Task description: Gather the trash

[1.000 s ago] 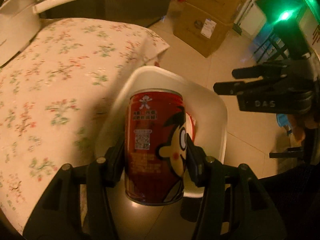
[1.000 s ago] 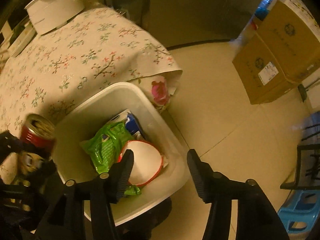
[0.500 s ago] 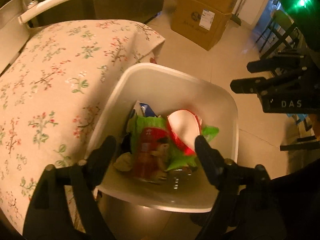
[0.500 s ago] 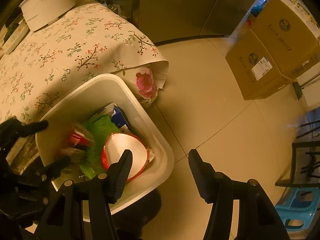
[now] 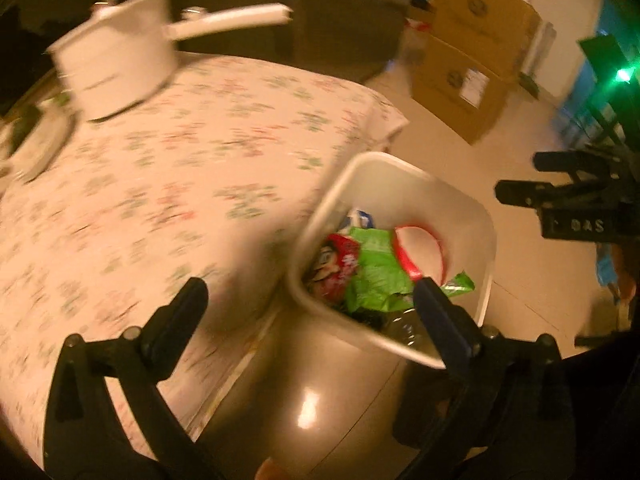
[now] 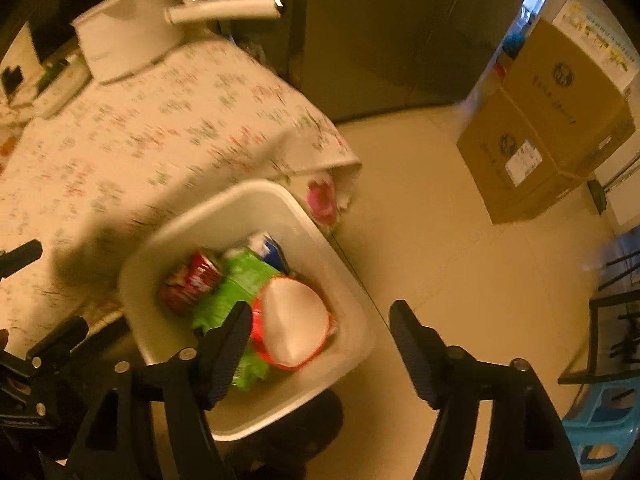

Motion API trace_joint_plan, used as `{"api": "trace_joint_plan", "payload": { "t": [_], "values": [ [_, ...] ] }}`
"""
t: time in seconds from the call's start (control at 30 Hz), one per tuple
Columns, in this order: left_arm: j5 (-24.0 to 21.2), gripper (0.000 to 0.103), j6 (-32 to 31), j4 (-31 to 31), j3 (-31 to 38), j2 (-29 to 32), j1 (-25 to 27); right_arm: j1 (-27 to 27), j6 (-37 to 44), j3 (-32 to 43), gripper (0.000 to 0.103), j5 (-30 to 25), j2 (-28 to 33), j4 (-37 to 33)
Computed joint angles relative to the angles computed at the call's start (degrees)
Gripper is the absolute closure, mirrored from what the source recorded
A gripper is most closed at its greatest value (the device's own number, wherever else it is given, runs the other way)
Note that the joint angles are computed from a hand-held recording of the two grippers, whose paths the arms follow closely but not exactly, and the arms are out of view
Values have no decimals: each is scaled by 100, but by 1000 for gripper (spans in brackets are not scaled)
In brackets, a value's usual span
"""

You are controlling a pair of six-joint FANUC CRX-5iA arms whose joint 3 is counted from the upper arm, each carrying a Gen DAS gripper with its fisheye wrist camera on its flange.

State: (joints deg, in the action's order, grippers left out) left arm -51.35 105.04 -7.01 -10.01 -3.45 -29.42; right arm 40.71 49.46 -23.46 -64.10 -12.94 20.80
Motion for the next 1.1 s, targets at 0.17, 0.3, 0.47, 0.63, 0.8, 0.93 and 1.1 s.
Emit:
{"api": "trace_joint_plan", "payload": {
  "t": [0.17, 0.3, 0.47, 0.63, 0.8, 0.93, 1.1],
  "values": [
    [-503, 1, 1006, -826, -2, -571, -297, 909, -959, -443, 18, -15, -716, 703],
    [-821, 1, 1686, -1317, 10, -941, -505, 1667, -1571, -778, 16, -120, -1143, 1410],
    [-1276, 1, 2700, -2179, 104, -1442, -973, 2424, -2267, -1082, 8, -375, -1497, 2273],
    [-1803, 1, 3554, -3070, 214, -1693, -1533, 2918, -2904, -1330, 1, -407, -1772, 2978],
    [-1986, 1, 3950, -3450, 228, -1760, -1773, 3130, -3263, -1439, 1, -390, -1773, 3439],
    [-2227, 1, 4148, -3701, 281, -1733, -1967, 3108, -3274, -1438, 1, -345, -1693, 3503],
    [-2413, 1, 4342, -3892, 322, -1711, -2092, 3096, -3297, -1478, 1, -310, -1700, 3521]
  ]
}}
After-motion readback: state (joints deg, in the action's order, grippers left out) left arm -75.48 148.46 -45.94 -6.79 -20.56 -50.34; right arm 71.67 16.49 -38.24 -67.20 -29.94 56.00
